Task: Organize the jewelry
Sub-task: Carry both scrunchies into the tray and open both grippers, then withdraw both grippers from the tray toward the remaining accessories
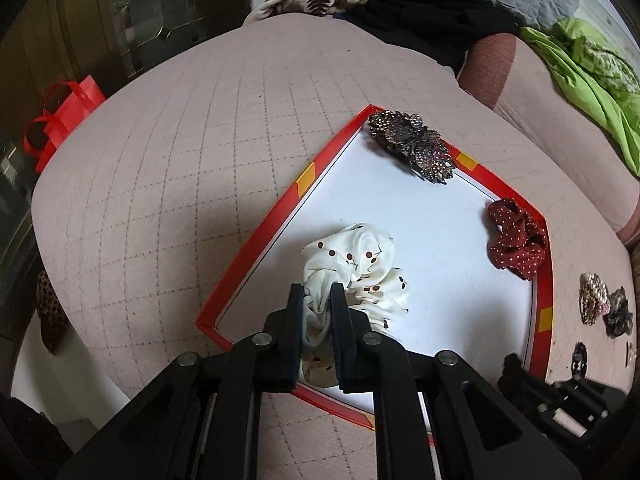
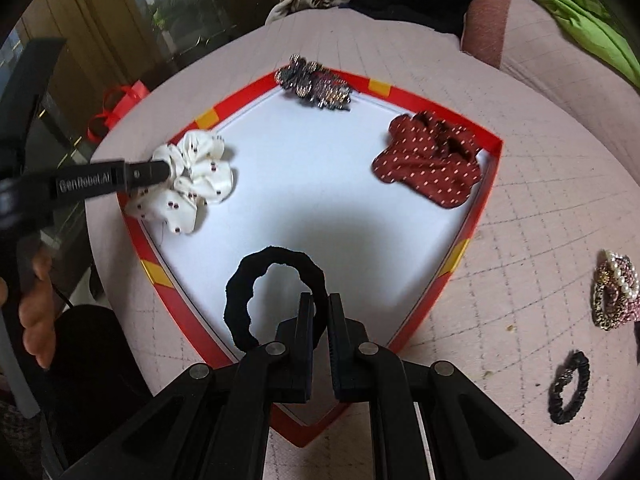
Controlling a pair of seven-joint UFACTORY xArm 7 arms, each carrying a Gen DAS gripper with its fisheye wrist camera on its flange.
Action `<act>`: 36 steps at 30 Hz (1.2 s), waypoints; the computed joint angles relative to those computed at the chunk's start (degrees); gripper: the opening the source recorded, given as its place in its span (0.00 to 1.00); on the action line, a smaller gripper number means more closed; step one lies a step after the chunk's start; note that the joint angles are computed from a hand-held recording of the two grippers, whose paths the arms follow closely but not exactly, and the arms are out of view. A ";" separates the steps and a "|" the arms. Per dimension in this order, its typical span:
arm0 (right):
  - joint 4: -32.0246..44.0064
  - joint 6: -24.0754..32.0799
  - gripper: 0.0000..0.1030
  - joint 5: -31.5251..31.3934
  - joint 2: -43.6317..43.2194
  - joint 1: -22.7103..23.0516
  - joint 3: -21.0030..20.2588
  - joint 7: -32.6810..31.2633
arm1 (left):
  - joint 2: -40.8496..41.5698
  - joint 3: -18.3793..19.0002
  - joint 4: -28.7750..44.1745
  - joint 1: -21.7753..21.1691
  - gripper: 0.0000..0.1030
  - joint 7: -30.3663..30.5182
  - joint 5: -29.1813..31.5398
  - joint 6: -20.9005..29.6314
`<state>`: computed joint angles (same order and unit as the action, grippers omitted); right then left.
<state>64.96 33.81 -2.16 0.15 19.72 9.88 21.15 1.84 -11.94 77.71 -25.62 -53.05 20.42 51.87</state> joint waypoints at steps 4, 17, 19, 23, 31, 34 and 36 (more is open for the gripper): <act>-1.21 -1.08 0.10 -0.89 -1.12 0.05 0.05 0.15 | -0.18 0.12 0.03 0.07 0.20 -1.51 -0.63 0.04; -8.99 -3.92 0.30 3.77 -10.68 -0.49 -0.14 -0.15 | -3.89 -2.49 2.59 -1.25 0.44 -6.17 2.09 4.02; -11.83 -4.15 0.33 4.28 -14.09 -1.04 -0.35 0.66 | -3.66 -3.38 4.04 -1.93 0.45 -6.69 4.06 5.56; -17.16 -3.36 0.33 3.82 -20.79 -3.01 -0.28 3.46 | -2.09 -4.98 7.43 -4.28 0.45 -7.42 8.88 9.09; -26.13 -0.33 0.36 2.46 -33.15 -7.36 0.16 10.17 | 4.59 -5.75 14.83 -12.84 0.45 -7.20 16.68 13.11; -27.41 1.35 0.38 -0.11 -36.01 -9.79 1.35 12.45 | 7.67 -5.28 17.84 -16.31 0.45 -5.35 16.89 14.05; -28.23 2.53 0.42 -1.77 -38.03 -11.19 1.90 13.78 | 9.29 -4.67 19.49 -18.43 0.45 -4.07 17.08 14.83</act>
